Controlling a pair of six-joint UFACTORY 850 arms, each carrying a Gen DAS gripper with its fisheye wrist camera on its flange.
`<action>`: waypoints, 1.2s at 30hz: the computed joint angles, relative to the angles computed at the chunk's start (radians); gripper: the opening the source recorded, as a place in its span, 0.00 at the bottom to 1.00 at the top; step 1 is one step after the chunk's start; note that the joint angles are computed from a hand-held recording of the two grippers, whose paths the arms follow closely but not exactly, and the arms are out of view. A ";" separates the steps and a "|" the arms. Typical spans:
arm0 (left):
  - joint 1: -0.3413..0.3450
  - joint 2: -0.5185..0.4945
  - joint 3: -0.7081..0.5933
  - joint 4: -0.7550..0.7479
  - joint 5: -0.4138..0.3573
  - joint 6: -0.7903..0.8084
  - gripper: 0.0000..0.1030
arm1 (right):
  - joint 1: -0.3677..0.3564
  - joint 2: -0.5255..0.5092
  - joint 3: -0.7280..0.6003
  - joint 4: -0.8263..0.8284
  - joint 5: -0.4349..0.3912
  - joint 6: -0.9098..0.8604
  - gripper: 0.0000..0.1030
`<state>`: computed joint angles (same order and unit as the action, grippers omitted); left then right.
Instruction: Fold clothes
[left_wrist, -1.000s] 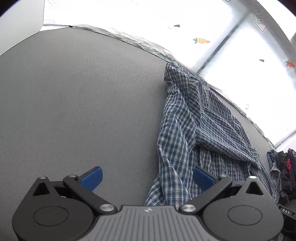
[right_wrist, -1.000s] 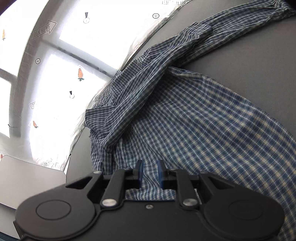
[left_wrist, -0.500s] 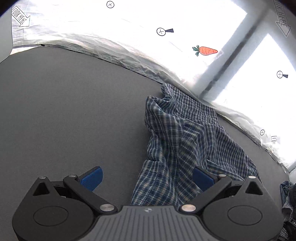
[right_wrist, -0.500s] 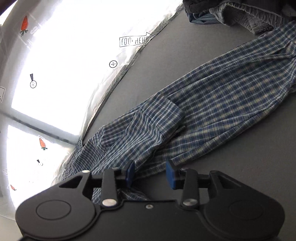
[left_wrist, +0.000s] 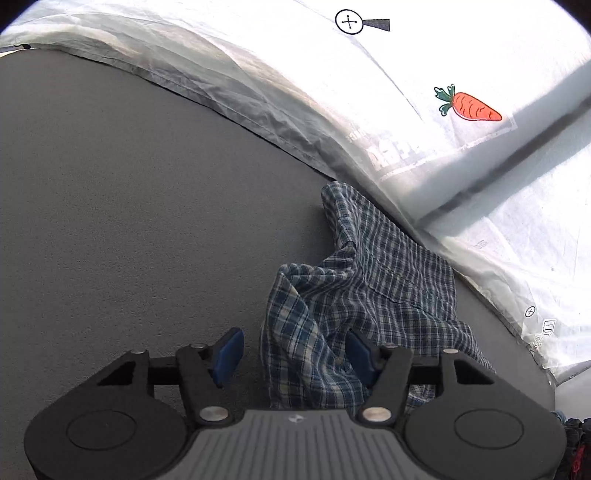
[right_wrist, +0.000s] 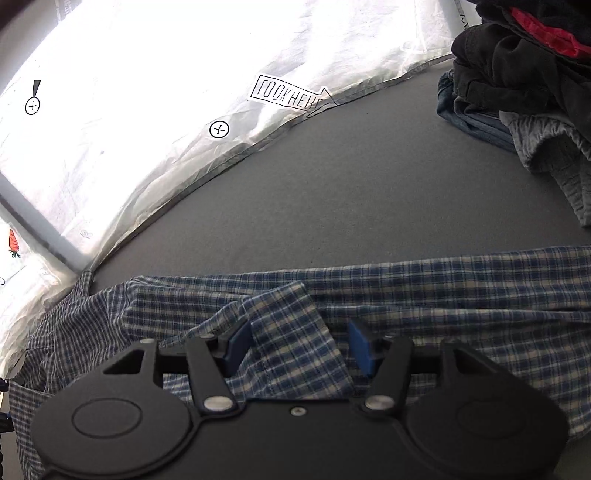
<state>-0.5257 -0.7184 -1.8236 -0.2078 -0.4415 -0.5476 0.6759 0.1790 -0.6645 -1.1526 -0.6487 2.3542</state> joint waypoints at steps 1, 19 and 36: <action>-0.004 -0.009 -0.013 0.034 -0.002 -0.034 0.21 | -0.004 -0.009 -0.008 0.013 0.002 -0.043 0.58; -0.064 -0.203 -0.332 0.495 -0.156 -0.268 0.08 | -0.054 -0.021 -0.038 -0.022 -0.117 -0.222 0.03; -0.026 -0.288 -0.457 0.382 -0.220 -0.160 0.05 | -0.070 -0.055 -0.039 0.046 -0.101 -0.224 0.21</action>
<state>-0.5514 -1.0067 -2.2809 0.1743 -0.6616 -0.7075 0.6061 0.1238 -0.7035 -1.1061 -0.7502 2.1307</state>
